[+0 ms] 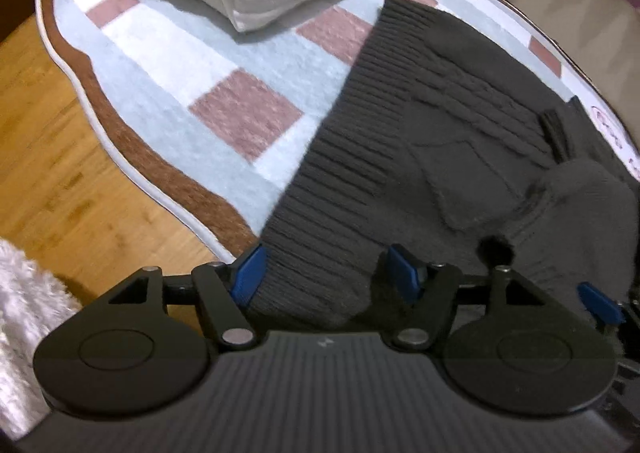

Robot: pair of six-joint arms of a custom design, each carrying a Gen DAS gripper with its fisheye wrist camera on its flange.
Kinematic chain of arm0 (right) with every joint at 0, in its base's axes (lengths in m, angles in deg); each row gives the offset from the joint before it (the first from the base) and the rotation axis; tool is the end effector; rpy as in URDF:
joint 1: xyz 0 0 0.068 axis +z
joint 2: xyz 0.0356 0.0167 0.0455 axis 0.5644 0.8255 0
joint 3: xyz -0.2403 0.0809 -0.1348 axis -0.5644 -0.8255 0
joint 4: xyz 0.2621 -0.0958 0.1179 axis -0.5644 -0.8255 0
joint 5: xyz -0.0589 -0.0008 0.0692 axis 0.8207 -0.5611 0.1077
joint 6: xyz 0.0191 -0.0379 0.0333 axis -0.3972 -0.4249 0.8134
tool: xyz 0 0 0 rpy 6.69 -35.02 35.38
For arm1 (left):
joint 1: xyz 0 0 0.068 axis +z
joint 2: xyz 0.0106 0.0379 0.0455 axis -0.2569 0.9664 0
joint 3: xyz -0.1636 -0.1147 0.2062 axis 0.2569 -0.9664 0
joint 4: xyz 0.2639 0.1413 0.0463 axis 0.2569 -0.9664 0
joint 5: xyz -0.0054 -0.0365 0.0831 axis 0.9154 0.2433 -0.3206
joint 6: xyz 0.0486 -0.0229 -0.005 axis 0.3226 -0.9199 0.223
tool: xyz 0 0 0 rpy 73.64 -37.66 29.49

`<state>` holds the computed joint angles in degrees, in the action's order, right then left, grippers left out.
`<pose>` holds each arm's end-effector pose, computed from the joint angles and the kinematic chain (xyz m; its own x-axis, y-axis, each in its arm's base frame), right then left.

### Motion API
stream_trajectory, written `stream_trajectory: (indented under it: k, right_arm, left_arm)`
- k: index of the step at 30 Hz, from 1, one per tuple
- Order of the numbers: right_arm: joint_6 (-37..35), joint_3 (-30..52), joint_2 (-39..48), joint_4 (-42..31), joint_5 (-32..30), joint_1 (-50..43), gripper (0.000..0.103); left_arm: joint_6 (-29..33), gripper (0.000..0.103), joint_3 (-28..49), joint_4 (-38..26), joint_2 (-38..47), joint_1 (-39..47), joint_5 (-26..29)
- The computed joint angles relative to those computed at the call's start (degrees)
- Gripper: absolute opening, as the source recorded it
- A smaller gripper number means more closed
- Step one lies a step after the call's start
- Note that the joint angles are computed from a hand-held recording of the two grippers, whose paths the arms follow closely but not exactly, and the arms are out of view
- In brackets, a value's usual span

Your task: Fold clothes

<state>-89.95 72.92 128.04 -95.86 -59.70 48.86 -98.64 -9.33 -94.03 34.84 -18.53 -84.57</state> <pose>0.3611 0.1086 0.1474 -0.5854 -0.4734 -0.6582 -0.7034 0.7003 0.1219 0.2677 -0.0120 0.1196 -0.7013 -0.6012 -0.3831 -0.5923 0.7904 -0.1561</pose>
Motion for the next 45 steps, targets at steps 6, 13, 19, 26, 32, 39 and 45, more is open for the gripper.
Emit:
stream_trajectory:
  k: [6, 13, 19, 26, 32, 39, 45]
  right_arm:
    - [3.9, 1.3, -0.2, -1.6, -6.1, -1.7, 0.06]
    - [4.0, -0.3, -1.9, 0.2, -4.5, -0.4, 0.076]
    - [6.2, -0.1, -1.9, 1.1, -3.1, -0.6, 0.076]
    - [8.4, 0.6, -1.1, 1.4, -1.6, -1.3, 0.076]
    - [14.4, 3.1, -0.8, -0.7, -6.8, -5.3, 0.076]
    - [18.1, 19.5, 0.3, -18.0, -23.9, -21.8, 0.076]
    - [7.3, 47.0, 20.3, -50.5, -35.5, -36.6, 0.078]
  left_arm:
    - [-2.7, 0.07, 1.0, -1.3, 1.9, -0.1, -2.0]
    - [-1.9, 0.09, 4.3, -3.6, 6.7, -1.6, -2.9]
    - [-4.2, 0.088, 2.8, -1.7, 5.1, -0.8, -2.6]
    - [1.0, 0.013, 2.5, -0.7, 2.1, -7.6, -10.2]
    - [5.1, 0.009, -0.3, 6.1, -4.8, -13.0, -15.4]
    - [9.3, 0.008, 5.3, 10.5, -9.8, -18.5, -13.3]
    - [11.8, 0.007, 15.7, 19.7, -2.5, -27.2, -7.1]
